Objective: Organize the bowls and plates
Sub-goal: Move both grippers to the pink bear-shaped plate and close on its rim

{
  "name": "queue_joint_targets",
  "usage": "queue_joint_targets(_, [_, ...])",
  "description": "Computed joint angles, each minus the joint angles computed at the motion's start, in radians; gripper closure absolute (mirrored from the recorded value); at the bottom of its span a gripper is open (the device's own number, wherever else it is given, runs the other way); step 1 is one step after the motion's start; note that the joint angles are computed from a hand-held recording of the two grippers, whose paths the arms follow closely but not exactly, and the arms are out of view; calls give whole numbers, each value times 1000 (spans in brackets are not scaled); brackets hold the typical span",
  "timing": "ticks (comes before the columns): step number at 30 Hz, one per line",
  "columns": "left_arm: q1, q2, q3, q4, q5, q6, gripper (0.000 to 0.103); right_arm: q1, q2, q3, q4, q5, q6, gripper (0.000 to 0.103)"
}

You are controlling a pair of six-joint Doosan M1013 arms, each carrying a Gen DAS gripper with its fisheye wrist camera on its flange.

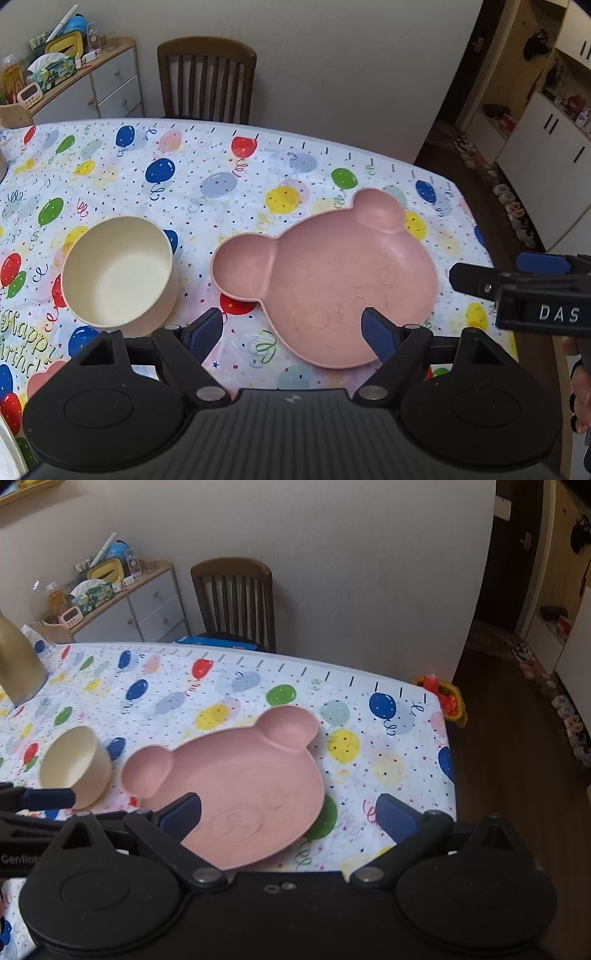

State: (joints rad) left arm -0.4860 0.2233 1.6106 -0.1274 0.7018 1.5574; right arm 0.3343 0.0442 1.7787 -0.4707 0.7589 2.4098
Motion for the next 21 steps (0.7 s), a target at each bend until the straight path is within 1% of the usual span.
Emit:
queue_joint_targets(5, [-1,45,-35,21,48,-62,21,-47,36,-9,63,-28,-89,7])
queue_joint_targets(7, [2,61,-49,20,69,-76,21,-61,53,-16,87,-32,-128,11])
queue_joint_targets(11, [3,89,-70,36,95,-105,22,-84,85,-29,131,-35,-188,25])
queue_joint_targets(12, [6,94,-74,28,103,-105,23,-89,93,-33,142,-35,-202,28])
queue_joint_targets(13, [8,99,-78,19,111,-103,26,-93,100,-36,157,-36,-220,29])
queue_joint_targets(15, [12,112,-90,-1,139,-95,40,-104,113,-41,191,-38,-257,37])
queue_joint_targets(16, [14,118,-95,-7,153,-96,43,-107,119,-45,204,-35,-272,40])
queue_joint_targets(17, [15,122,-98,-12,162,-98,47,-111,124,-47,216,-34,-287,45])
queue_joint_targets(18, [16,125,-101,-16,169,-99,52,-114,128,-49,223,-33,-294,48])
queue_joint_targets(19, [16,127,-102,-23,172,-93,54,-117,131,-51,228,-32,-301,50])
queue_joint_targets(21, [17,129,-102,-36,172,-78,59,-123,138,-55,245,-35,-321,57])
